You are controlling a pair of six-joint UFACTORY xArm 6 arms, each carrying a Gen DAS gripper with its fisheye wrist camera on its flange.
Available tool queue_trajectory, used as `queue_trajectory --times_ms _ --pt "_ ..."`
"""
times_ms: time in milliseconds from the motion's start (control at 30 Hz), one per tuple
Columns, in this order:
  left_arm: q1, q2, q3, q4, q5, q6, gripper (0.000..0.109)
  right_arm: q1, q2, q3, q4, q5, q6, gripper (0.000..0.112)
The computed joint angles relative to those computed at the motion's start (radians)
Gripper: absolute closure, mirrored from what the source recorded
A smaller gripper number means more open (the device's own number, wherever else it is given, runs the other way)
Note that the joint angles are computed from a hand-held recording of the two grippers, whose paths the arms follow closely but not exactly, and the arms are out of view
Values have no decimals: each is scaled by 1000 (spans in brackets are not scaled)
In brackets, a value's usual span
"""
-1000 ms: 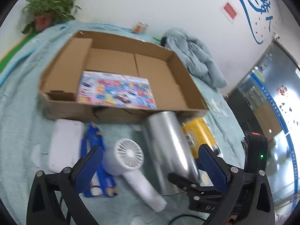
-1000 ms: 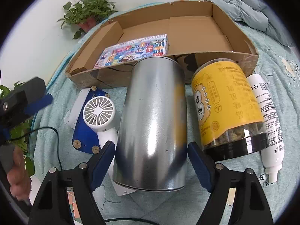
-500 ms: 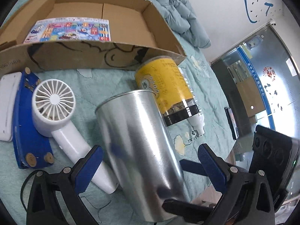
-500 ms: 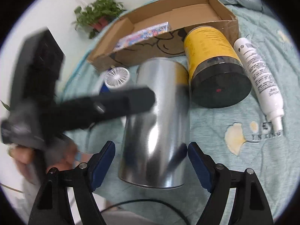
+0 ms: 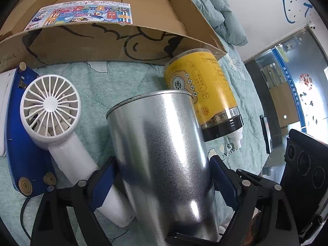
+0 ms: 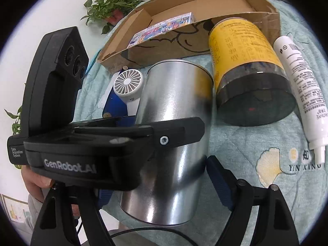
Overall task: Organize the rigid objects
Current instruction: 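Move both grippers to the silver metal canister and close on it, then lift the silver canister with both grippers and carry it over the cardboard box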
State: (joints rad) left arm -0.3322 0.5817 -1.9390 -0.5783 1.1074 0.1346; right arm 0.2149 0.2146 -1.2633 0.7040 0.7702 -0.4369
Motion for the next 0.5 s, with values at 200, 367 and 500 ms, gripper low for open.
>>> queue_trajectory --times_ms 200,367,500 --pt "3 -45 46 6 -33 26 22 24 4 -15 -54 -27 50 28" --pt "3 -126 91 -4 -100 83 23 69 -50 18 -108 -151 80 29" --pt "13 -155 61 -7 -135 126 24 93 -70 -4 -141 -212 91 29"
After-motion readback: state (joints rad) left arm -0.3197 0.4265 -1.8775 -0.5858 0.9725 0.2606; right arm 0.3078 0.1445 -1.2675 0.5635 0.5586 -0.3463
